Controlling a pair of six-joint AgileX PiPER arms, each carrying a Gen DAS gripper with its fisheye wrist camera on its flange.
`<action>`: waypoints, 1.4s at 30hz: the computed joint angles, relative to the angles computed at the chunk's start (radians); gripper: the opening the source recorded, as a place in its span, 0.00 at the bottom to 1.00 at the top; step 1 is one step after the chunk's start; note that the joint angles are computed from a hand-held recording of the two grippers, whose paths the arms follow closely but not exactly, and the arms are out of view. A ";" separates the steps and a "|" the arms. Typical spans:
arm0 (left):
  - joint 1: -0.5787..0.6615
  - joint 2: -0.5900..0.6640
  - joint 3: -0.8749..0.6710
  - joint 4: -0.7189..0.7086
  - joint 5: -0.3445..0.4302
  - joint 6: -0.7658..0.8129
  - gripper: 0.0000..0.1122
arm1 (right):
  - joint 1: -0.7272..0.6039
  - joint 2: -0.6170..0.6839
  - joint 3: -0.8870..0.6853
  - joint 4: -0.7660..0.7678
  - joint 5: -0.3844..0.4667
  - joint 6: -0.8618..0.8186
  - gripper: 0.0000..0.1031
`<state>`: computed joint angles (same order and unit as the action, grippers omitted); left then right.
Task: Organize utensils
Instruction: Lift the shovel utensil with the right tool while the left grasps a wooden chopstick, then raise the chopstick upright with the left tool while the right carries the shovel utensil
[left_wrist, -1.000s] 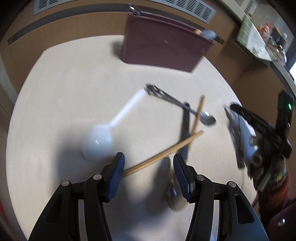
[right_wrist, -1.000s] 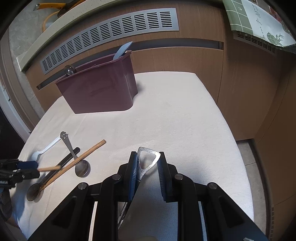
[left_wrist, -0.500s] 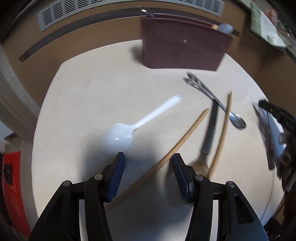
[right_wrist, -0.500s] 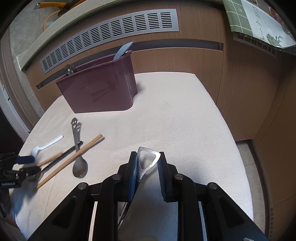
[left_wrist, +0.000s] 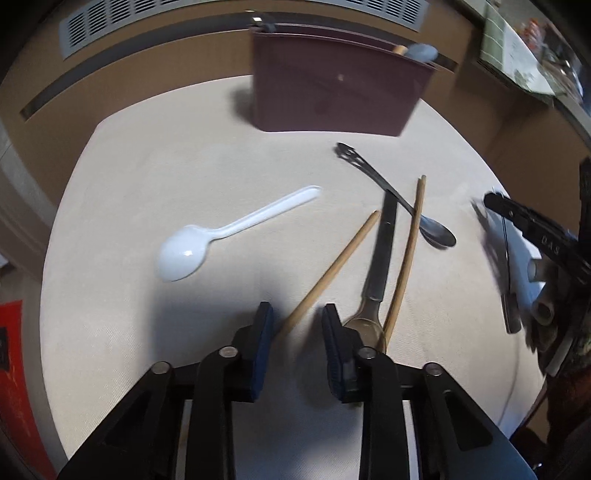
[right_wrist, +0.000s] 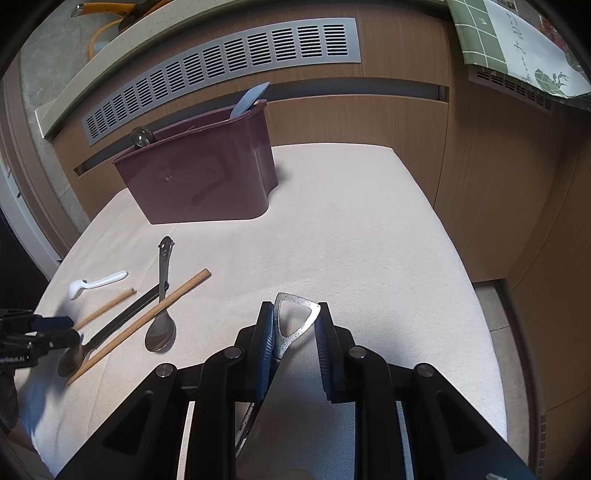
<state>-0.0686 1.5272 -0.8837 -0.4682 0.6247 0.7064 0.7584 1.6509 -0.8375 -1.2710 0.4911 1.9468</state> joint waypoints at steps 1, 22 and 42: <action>-0.028 0.000 0.000 0.035 -0.024 -0.019 0.23 | 0.001 0.000 0.000 -0.001 0.000 0.001 0.19; -0.001 0.093 -0.107 0.025 -0.038 0.051 0.08 | -0.022 0.070 -0.116 0.267 -0.040 -0.362 0.19; -0.012 0.225 -0.265 0.021 0.103 0.046 0.09 | 0.071 0.193 -0.332 0.466 0.212 -0.544 0.20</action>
<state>-0.0802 1.7521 -1.1482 -0.4474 0.7279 0.7521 0.8290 1.8442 -1.1696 -0.8048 0.7036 1.4027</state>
